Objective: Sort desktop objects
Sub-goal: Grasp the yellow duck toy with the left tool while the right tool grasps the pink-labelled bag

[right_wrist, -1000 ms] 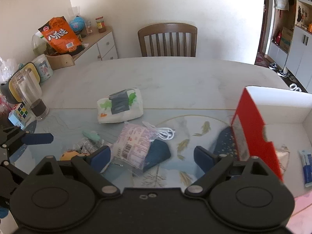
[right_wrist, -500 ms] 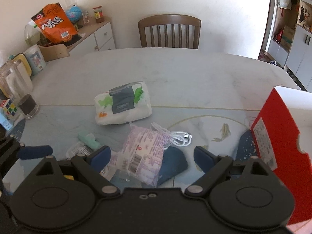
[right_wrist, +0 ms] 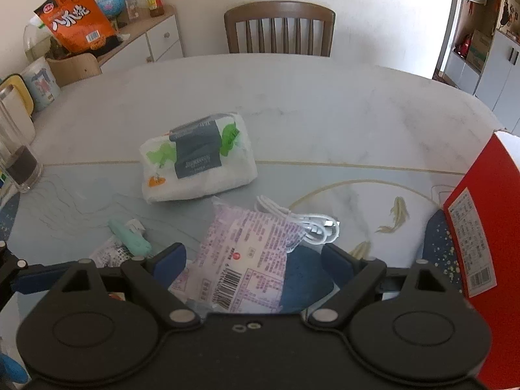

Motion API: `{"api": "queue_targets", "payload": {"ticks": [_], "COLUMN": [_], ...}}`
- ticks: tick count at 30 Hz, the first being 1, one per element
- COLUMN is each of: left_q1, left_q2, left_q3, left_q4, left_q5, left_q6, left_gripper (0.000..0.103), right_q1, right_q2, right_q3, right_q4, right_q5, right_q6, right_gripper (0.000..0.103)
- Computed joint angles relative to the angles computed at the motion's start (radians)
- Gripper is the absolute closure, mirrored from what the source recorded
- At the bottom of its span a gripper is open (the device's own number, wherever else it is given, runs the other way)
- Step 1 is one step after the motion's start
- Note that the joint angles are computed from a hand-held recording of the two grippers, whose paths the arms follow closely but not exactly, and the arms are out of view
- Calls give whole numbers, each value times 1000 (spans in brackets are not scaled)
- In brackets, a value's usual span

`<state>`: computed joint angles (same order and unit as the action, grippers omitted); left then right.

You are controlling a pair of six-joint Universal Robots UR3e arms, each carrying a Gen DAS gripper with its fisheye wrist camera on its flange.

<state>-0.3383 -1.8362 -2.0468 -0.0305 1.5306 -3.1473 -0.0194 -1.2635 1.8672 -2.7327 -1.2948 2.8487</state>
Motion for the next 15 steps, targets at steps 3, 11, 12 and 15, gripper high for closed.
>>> {"api": "queue_targets", "payload": {"ticks": [3, 11, 12, 15], "left_q1": [-1, 5, 6, 12], "left_q2": [-7, -11, -12, -9], "left_q3": [4, 5, 5, 0], "left_q4": [0, 6, 9, 16], "left_q5": [6, 15, 16, 7], "left_q6": [2, 5, 4, 4], "left_gripper": [19, 30, 32, 37], "right_q1": [1, 11, 10, 10], "right_q2": [16, 31, 30, 25], "right_q3": [-17, -34, -33, -30], "right_q4": [13, 32, 34, 40], "right_q5": [3, 9, 14, 18], "right_q6": [11, 15, 15, 14], "right_gripper": [13, 19, 20, 24]}}
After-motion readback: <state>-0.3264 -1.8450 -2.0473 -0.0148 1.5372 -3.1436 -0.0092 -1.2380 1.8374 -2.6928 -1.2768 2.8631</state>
